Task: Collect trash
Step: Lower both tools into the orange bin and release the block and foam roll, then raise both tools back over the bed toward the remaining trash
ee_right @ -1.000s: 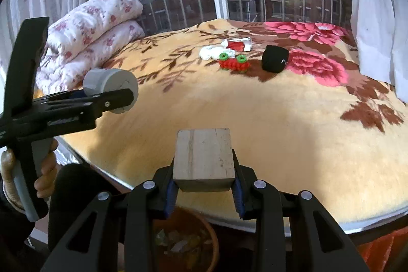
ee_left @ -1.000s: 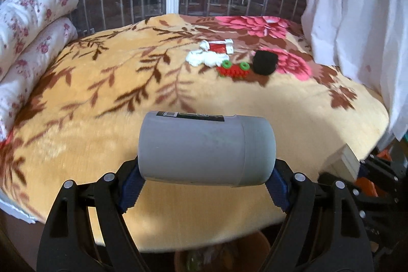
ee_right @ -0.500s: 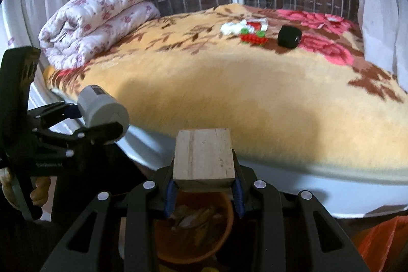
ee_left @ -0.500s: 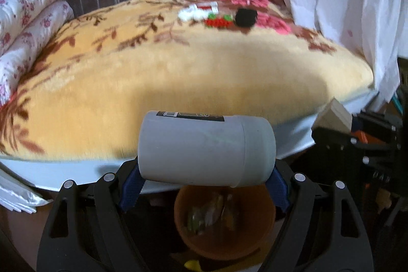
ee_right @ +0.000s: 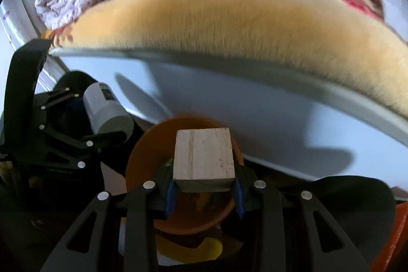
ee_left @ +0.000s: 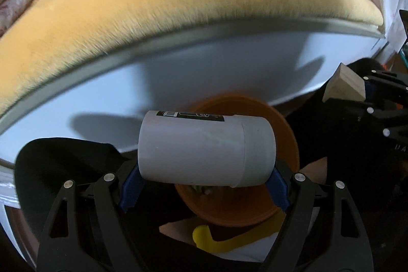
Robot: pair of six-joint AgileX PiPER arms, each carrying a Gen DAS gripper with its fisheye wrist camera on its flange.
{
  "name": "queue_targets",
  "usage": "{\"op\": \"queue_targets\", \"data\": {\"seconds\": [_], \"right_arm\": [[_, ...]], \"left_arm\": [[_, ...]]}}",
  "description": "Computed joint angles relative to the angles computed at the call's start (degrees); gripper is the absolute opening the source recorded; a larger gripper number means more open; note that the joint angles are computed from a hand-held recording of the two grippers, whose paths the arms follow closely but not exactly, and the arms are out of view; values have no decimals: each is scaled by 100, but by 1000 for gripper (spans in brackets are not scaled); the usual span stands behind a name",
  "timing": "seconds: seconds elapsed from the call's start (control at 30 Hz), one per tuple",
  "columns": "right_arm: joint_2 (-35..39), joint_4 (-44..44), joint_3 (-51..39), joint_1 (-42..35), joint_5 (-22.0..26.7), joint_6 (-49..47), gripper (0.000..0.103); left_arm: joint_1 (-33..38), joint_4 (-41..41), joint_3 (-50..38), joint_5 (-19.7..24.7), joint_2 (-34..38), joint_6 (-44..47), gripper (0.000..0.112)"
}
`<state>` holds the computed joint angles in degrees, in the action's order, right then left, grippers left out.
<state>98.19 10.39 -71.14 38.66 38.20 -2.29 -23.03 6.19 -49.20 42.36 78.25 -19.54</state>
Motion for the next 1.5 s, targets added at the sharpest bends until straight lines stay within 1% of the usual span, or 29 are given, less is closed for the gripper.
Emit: {"op": "queue_targets", "data": {"seconds": [0.13,0.3,0.37,0.43,0.47,0.53,0.73,0.87,0.9,1.0,1.07,1.13,1.23,1.33,1.37,1.4,1.43,1.5], "right_arm": [[390,147,-129,-2,115,-212,35],[692,204,-312,6,245,-323,35],[809,218,-394,-17,327,-444,36],[891,3,-444,39,323,-305,61],[903,-50,-441,48,292,-260,62],[939,38,-488,-1,345,-344,62],[746,-84,-289,-138,265,-207,62],[526,-171,-58,-257,243,-74,62],[460,-173,-11,-284,257,-56,62],[221,-107,32,-371,422,-86,62],[28,18,-71,-468,661,-237,62],[-118,209,-281,-601,894,-452,62],[-199,534,-985,-918,1326,-722,63],[9,689,-1896,-1228,1548,-719,72],[197,710,-2361,-1360,1614,-642,73],[470,680,-2934,-1487,1816,-548,74],[789,641,-3507,-1608,1816,-452,74],[1477,450,-4653,-1692,2074,-155,74]], "left_arm": [[118,-273,-56,-4,334,322,78],[291,-532,-148,67,648,657,78],[339,-617,-236,192,827,767,79],[363,-650,-332,345,1062,831,81],[343,-593,-359,405,1149,773,83],[331,-543,-397,485,1253,763,84],[401,-610,-368,501,1203,837,84],[427,-617,-319,524,1007,871,84],[517,-643,-334,605,904,992,84],[474,-631,-503,771,643,1054,84],[479,-641,-693,949,399,1209,85],[449,-574,-912,1077,151,1284,85],[558,-564,-1331,1209,-139,1454,86],[752,-704,-1898,1186,-139,1539,89],[822,-798,-2070,1113,-74,1565,89],[867,-877,-2251,1039,27,1557,89],[957,-975,-2474,948,162,1568,89],[1006,-977,-2720,746,408,1445,89]]}}
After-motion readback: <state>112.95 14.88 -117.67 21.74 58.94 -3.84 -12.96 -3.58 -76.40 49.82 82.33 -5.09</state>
